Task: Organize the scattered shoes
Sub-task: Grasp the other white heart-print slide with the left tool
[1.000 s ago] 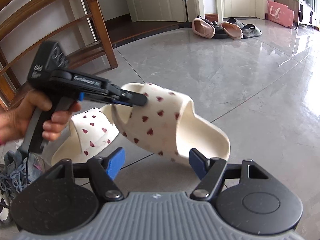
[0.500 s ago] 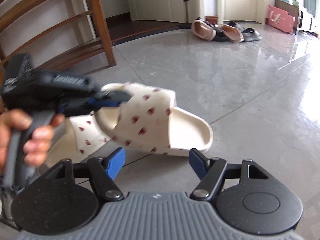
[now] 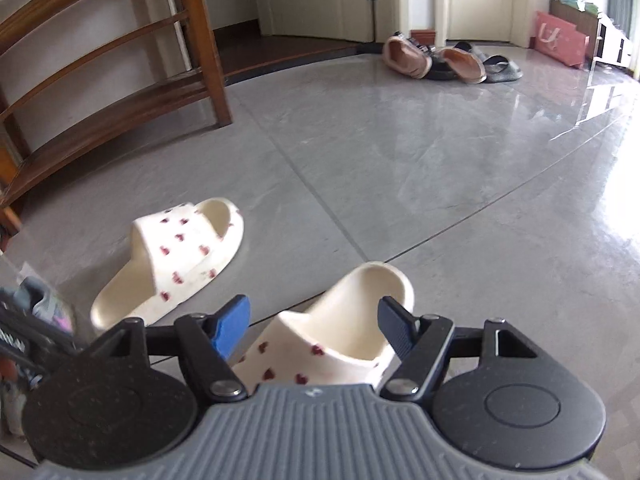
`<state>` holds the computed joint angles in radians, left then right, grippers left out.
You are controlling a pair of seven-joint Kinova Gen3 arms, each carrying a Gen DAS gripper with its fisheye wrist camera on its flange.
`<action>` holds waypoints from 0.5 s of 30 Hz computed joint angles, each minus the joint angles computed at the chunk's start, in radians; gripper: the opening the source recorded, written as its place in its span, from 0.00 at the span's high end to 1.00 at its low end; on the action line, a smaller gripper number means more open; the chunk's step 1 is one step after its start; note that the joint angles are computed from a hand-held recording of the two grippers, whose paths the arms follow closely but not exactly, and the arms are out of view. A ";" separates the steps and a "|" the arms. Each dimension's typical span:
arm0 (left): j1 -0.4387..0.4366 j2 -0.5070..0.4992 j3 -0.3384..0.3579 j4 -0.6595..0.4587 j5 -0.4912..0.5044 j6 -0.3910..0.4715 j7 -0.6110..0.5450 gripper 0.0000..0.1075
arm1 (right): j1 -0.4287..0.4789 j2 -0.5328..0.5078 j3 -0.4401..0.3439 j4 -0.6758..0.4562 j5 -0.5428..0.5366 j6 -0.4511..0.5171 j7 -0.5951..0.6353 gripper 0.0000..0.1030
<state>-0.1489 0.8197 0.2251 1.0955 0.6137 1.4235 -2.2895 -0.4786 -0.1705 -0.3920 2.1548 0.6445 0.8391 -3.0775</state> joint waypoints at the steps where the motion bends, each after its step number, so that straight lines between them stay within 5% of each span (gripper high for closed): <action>1: -0.015 -0.009 0.004 0.012 -0.005 -0.041 -0.025 0.67 | -0.007 0.010 0.001 0.001 -0.013 -0.018 0.012 0.28; 6: -0.053 -0.034 0.000 0.072 0.056 -0.230 -0.089 0.65 | -0.066 0.072 -0.024 -0.006 0.007 -0.067 0.009 0.28; 10: -0.060 -0.011 0.009 0.068 0.095 -0.315 -0.056 0.57 | -0.085 0.067 0.048 0.016 -0.068 -0.221 0.051 0.28; 15: -0.058 0.021 0.035 0.078 0.119 -0.402 -0.031 0.53 | -0.056 0.075 0.026 0.021 -0.088 -0.259 0.039 0.28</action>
<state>-0.2069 0.8409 0.2598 1.1735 0.7323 1.0216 -2.3201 -0.5348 -0.0956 -0.3662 2.1754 0.5569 0.5802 -3.0384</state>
